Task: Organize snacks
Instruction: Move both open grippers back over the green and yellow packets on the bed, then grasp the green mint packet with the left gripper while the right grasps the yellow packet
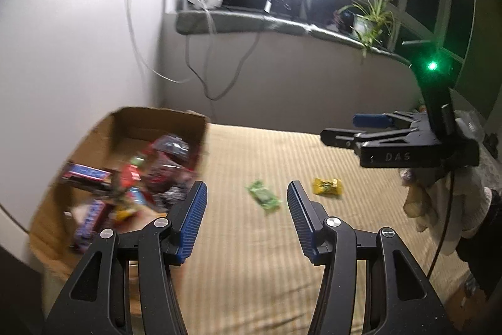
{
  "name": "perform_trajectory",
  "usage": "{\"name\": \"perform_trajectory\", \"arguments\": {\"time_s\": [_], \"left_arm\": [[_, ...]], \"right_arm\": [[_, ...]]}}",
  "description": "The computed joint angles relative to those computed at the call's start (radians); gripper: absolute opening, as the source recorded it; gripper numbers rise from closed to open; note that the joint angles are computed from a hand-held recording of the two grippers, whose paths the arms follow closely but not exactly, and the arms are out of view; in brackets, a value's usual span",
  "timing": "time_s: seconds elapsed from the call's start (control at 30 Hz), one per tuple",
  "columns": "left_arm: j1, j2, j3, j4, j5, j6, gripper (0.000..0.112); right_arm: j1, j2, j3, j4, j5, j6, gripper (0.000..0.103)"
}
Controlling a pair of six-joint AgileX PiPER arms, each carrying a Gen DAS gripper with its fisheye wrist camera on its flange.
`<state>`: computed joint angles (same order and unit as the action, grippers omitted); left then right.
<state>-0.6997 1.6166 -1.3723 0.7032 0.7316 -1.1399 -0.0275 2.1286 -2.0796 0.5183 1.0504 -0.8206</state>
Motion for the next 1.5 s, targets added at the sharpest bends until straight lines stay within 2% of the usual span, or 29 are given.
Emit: {"name": "perform_trajectory", "arguments": {"time_s": [0.1,0.17,0.37,0.5,0.7,0.87,1.03,1.13,1.3,1.43,1.5], "left_arm": [[0.005,0.045,-0.034,-0.048,-0.024,0.029,0.05],[0.009,0.085,-0.068,-0.1,-0.032,0.077,0.043],[0.042,0.187,-0.154,-0.233,-0.041,0.179,0.037],[0.072,0.259,-0.22,-0.294,-0.021,0.22,0.037],[0.1,0.332,-0.291,-0.343,0.007,0.248,0.037],[0.108,0.378,-0.34,-0.362,0.032,0.266,0.037],[0.102,0.44,-0.438,-0.35,0.097,0.296,0.037],[0.098,0.462,-0.468,-0.342,0.118,0.311,0.03],[0.098,0.487,-0.509,-0.343,0.134,0.335,0.022],[0.087,0.498,-0.53,-0.32,0.156,0.334,0.021],[0.087,0.495,-0.524,-0.323,0.152,0.332,0.021]], "right_arm": [[-0.025,0.025,0.001,0.006,0.014,-0.043,0.088],[-0.039,0.039,0.007,0.013,0.027,-0.076,0.078],[-0.053,0.092,-0.013,0.015,0.081,-0.148,0.06],[-0.057,0.106,-0.02,0.028,0.114,-0.214,0.058],[-0.032,0.121,-0.031,-0.009,0.112,-0.273,0.058],[-0.028,0.148,-0.072,-0.027,0.158,-0.294,0.058],[-0.011,0.156,-0.065,-0.058,0.144,-0.292,0.057],[-0.003,0.169,-0.074,-0.083,0.143,-0.269,0.043],[-0.011,0.159,-0.049,-0.082,0.13,-0.271,0.043],[-0.022,0.134,-0.011,-0.083,0.119,-0.277,0.026],[-0.026,0.128,-0.002,-0.083,0.117,-0.276,0.025]]}}
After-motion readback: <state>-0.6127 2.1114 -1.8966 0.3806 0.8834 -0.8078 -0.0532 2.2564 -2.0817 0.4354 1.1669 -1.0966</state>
